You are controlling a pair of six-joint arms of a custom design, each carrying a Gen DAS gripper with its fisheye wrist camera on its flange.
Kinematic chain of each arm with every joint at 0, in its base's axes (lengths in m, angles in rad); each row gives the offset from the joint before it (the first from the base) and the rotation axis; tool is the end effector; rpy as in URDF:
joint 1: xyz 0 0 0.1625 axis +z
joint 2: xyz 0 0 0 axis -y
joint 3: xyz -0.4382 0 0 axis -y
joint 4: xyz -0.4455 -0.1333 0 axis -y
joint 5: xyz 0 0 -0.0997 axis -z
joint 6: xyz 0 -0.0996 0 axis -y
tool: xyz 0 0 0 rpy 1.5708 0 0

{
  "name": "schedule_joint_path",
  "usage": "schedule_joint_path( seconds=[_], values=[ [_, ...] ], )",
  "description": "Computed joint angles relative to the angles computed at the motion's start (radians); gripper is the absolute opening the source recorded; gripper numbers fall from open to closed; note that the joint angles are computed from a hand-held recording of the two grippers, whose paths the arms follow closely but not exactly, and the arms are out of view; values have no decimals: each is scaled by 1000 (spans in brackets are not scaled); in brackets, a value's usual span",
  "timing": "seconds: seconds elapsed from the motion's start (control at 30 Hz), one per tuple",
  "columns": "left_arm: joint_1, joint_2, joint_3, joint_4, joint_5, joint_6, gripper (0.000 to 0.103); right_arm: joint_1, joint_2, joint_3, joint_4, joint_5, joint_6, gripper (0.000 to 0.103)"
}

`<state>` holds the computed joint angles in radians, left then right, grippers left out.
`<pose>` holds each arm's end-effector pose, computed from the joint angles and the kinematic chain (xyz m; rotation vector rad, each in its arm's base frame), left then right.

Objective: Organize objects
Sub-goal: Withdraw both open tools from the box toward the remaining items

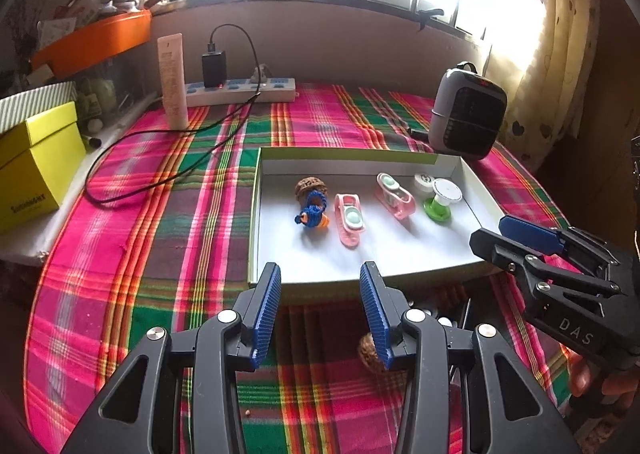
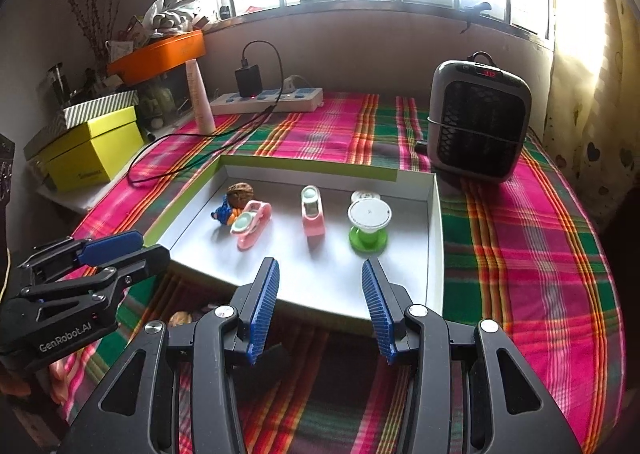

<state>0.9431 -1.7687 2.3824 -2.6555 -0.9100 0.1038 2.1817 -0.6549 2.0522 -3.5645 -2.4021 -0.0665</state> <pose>-0.0791 -0.4400 0.3108 0.7041 2.4155 -0.8039 0.3613 -0.4119 -0.0089 0.4744 -2.2946 0.9629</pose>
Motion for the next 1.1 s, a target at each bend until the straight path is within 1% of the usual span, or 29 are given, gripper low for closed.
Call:
schedule_joint_path(
  seconds=[0.57, 0.7, 0.9, 1.1],
  values=[
    [-8, -46, 30, 41, 2, -24, 40, 21, 5, 32, -10, -3, 44, 45],
    [-1, -60, 35, 46, -18, -23, 40, 26, 4, 42, -13, -5, 60, 45],
    [26, -74, 33, 71, -60, -33, 40, 33, 7, 54, -5, -6, 92, 45],
    [48, -86, 37, 96, -100, -28, 43, 37, 11, 65, 20, 18, 128, 45]
  ],
)
